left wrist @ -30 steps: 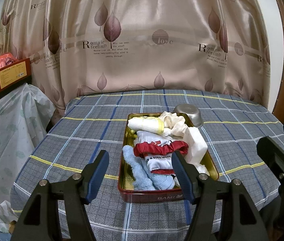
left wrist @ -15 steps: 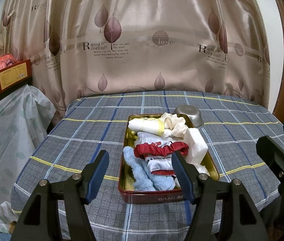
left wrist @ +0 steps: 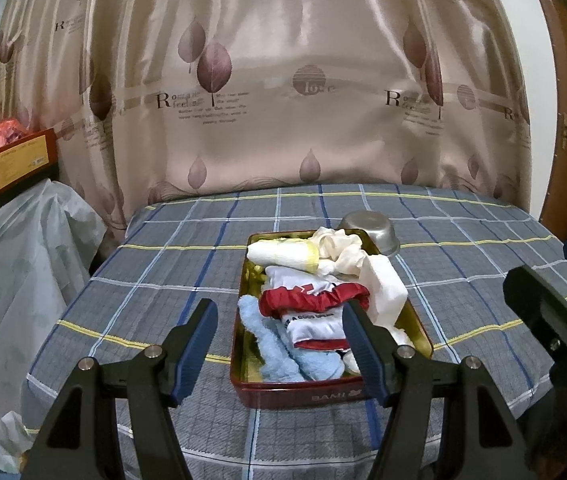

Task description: Organize soft objects

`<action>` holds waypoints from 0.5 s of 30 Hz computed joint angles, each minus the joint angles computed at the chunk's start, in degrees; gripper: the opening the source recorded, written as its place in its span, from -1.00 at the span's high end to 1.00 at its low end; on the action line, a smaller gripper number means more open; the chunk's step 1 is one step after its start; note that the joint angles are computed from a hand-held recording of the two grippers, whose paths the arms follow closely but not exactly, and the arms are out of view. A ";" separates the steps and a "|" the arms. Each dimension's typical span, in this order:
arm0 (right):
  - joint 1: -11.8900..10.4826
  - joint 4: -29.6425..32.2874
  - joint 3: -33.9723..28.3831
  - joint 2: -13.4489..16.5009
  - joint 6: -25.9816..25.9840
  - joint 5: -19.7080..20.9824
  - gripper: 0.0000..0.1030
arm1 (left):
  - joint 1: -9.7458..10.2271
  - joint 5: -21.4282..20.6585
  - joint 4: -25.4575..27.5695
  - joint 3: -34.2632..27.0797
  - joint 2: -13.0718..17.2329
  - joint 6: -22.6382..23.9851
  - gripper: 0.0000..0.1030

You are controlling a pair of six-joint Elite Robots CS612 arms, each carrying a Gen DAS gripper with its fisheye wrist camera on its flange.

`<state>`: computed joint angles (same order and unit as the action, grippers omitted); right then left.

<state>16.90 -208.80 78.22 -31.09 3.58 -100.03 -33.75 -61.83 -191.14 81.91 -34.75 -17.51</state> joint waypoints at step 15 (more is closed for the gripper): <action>0.01 -0.14 -0.03 -0.10 0.55 -1.04 -0.98 | -0.12 -3.04 -3.08 0.06 0.57 3.39 -0.29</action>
